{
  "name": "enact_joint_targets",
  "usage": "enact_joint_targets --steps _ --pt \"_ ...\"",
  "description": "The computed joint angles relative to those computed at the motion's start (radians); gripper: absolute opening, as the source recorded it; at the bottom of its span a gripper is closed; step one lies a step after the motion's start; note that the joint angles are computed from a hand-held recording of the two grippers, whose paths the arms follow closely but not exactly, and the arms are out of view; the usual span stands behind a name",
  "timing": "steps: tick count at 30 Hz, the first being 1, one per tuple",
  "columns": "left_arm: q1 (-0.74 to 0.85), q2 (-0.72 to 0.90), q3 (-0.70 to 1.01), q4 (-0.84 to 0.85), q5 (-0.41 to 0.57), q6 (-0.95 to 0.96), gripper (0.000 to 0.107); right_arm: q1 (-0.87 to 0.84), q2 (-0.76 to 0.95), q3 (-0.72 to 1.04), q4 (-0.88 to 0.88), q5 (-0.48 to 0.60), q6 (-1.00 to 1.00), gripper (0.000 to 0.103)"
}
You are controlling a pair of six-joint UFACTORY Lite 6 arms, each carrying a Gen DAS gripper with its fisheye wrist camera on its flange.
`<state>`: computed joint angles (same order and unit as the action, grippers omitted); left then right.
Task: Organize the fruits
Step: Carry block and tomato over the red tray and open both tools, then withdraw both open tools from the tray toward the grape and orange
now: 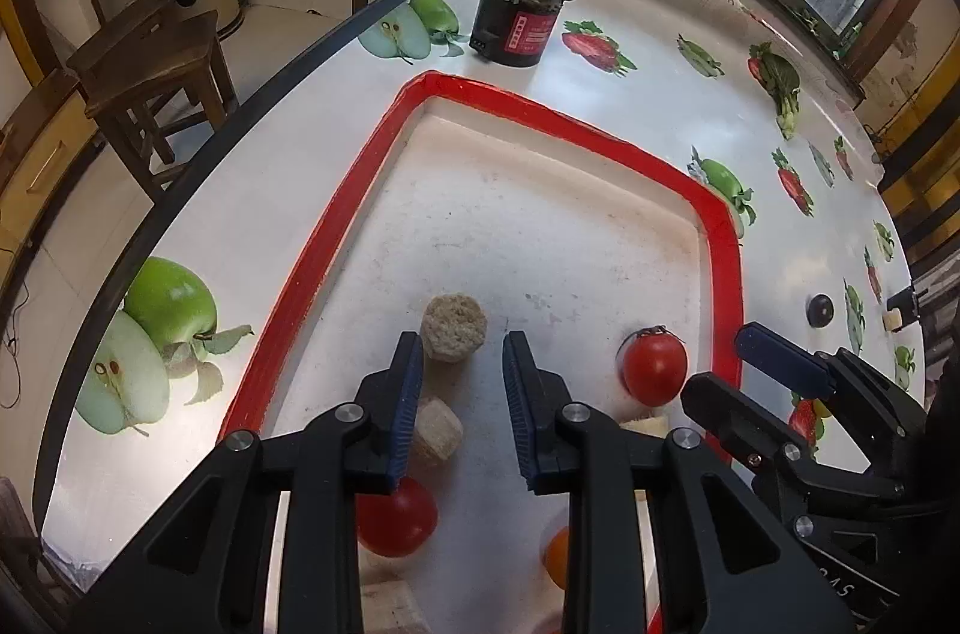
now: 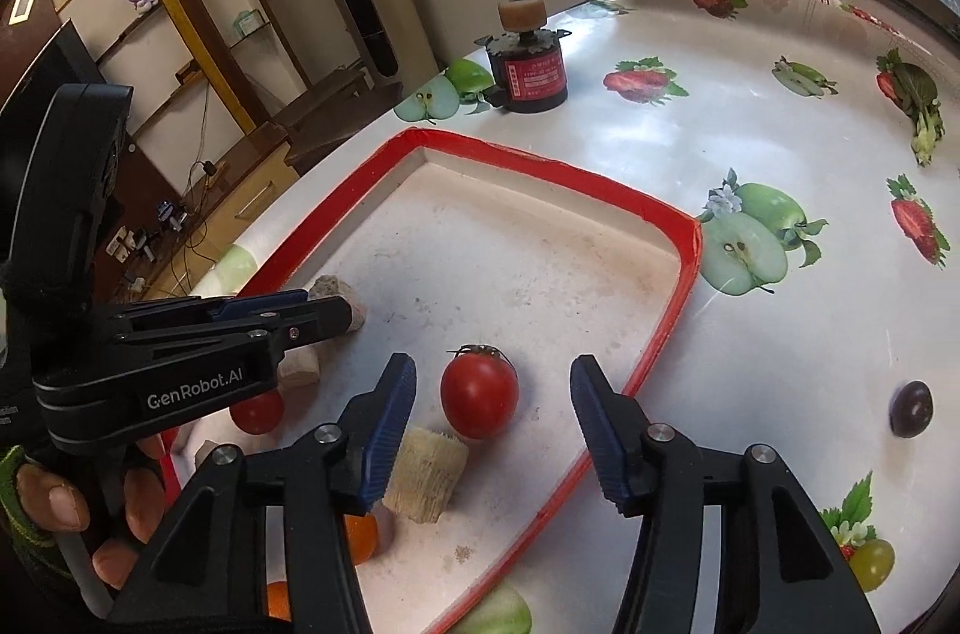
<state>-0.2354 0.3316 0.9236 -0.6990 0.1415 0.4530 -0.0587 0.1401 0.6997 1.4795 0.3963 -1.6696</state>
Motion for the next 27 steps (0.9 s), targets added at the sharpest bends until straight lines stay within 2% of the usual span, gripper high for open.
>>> enact_joint_targets --steps 2,8,11,14,19,27 --pt "-0.007 -0.029 -0.024 -0.019 -0.002 0.018 0.025 -0.026 -0.057 -0.037 -0.031 0.019 0.017 0.056" --pt "-0.058 -0.112 -0.087 0.122 -0.021 -0.131 0.025 -0.139 -0.213 -0.141 -0.137 0.082 0.07 0.056" --pt "-0.078 -0.156 -0.116 0.1 -0.022 -0.12 0.025 -0.204 -0.282 -0.183 -0.198 0.115 0.099 0.057" --pt "-0.103 -0.192 -0.143 0.175 -0.03 -0.212 0.025 -0.281 -0.346 -0.22 -0.258 0.158 0.115 0.057" --pt "-0.152 -0.245 -0.188 0.153 -0.028 -0.22 0.025 -0.455 -0.449 -0.275 -0.347 0.262 0.102 0.057" --pt "-0.278 -0.31 -0.251 0.326 -0.05 -0.457 0.025 -0.755 -0.498 -0.296 -0.451 0.417 0.017 0.058"
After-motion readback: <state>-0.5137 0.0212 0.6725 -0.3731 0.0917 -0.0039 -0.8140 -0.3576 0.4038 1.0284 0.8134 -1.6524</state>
